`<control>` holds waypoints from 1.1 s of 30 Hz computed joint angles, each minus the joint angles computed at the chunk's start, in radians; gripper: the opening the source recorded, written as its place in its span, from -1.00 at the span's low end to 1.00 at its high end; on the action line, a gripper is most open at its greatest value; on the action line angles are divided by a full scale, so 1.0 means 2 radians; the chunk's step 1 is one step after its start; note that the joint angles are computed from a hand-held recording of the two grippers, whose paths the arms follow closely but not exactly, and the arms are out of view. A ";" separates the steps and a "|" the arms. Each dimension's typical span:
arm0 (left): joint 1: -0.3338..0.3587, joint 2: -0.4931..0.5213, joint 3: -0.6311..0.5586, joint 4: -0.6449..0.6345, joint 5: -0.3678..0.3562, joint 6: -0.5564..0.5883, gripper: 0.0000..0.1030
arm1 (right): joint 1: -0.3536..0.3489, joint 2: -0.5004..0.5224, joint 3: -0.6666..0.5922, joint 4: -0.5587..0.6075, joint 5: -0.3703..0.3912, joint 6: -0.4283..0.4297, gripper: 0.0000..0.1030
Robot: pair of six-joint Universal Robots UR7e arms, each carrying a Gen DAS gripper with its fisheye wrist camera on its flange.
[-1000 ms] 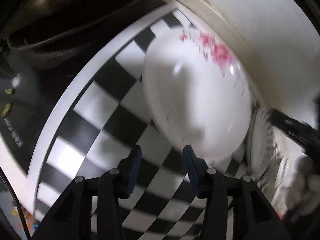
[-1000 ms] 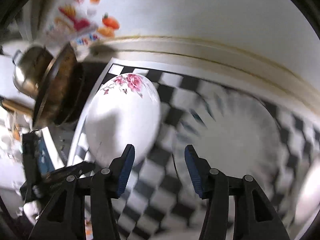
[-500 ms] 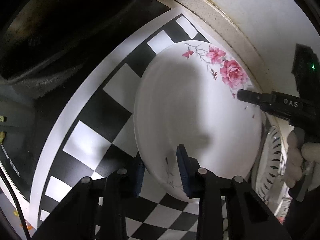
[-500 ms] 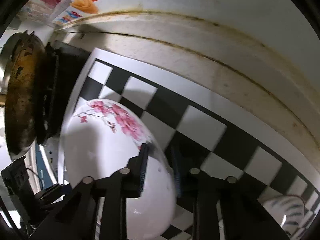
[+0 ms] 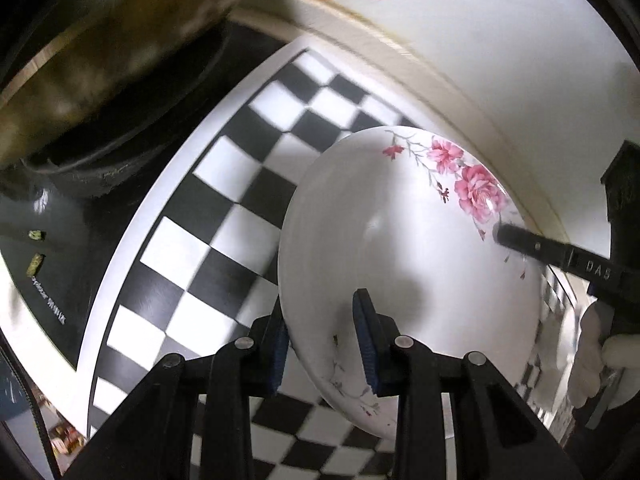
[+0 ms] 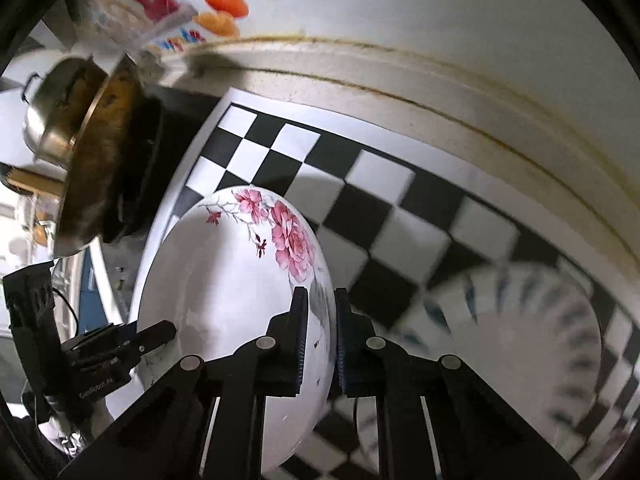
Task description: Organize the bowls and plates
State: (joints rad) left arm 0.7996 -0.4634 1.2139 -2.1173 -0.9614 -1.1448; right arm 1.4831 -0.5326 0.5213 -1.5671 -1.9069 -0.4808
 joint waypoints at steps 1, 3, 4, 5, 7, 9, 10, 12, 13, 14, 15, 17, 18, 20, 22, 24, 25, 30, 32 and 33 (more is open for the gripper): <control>-0.004 0.004 -0.008 0.001 0.000 0.007 -0.46 | -0.002 -0.021 0.028 -0.015 0.005 0.003 -0.72; -0.014 0.004 -0.014 0.004 -0.004 0.023 -0.46 | -0.010 -0.072 0.090 -0.046 0.017 0.008 -0.72; -0.019 0.002 -0.015 0.007 -0.008 0.032 -0.46 | -0.013 -0.092 0.113 -0.056 0.021 0.010 -0.72; -0.024 0.007 -0.024 0.009 -0.012 0.041 -0.46 | -0.017 -0.115 0.138 -0.068 0.026 0.013 -0.72; -0.033 0.014 -0.038 0.015 -0.023 0.063 -0.46 | -0.028 -0.166 0.192 -0.091 0.033 0.017 -0.72; -0.039 0.022 -0.051 0.020 -0.037 0.083 -0.46 | -0.039 -0.214 0.244 -0.113 0.034 0.021 -0.72; -0.043 0.029 -0.056 0.021 -0.045 0.094 -0.46 | -0.045 -0.237 0.271 -0.125 0.034 0.025 -0.72; -0.049 0.046 -0.073 0.034 -0.060 0.110 -0.46 | -0.058 -0.280 0.320 -0.147 0.031 0.028 -0.72; -0.050 0.056 -0.083 0.040 -0.069 0.119 -0.46 | -0.064 -0.301 0.343 -0.159 0.028 0.030 -0.72; -0.053 0.064 -0.091 0.045 -0.078 0.127 -0.46 | -0.073 -0.324 0.369 -0.170 0.025 0.032 -0.72; -0.055 0.072 -0.098 0.049 -0.088 0.133 -0.46 | -0.080 -0.338 0.386 -0.179 0.023 0.033 -0.72; -0.057 0.089 -0.113 0.059 -0.106 0.144 -0.46 | -0.102 -0.374 0.422 -0.190 0.028 0.045 -0.72; -0.059 0.098 -0.122 0.066 -0.115 0.148 -0.46 | -0.112 -0.385 0.432 -0.191 0.030 0.047 -0.72; -0.061 0.116 -0.141 0.079 -0.128 0.157 -0.46 | -0.133 -0.410 0.456 -0.197 0.034 0.052 -0.72; -0.064 0.133 -0.159 0.094 -0.137 0.166 -0.46 | -0.151 -0.433 0.481 -0.208 0.037 0.054 -0.72; -0.070 0.148 -0.174 0.107 -0.145 0.169 -0.46 | -0.166 -0.449 0.497 -0.217 0.041 0.054 -0.72; -0.072 0.154 -0.180 0.113 -0.146 0.171 -0.46 | -0.171 -0.455 0.503 -0.220 0.041 0.051 -0.72; -0.075 0.173 -0.201 0.134 -0.153 0.174 -0.46 | -0.190 -0.470 0.520 -0.234 0.040 0.042 -0.72; -0.076 0.176 -0.204 0.141 -0.154 0.174 -0.46 | -0.191 -0.470 0.523 -0.238 0.035 0.040 -0.72; -0.076 0.176 -0.204 0.144 -0.154 0.173 -0.46 | -0.192 -0.469 0.524 -0.240 0.032 0.038 -0.72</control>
State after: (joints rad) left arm 0.6476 -0.1109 0.8057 -1.8300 -1.2686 -0.7979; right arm 1.1000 -1.4715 1.5693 -2.0471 -1.8426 -0.4041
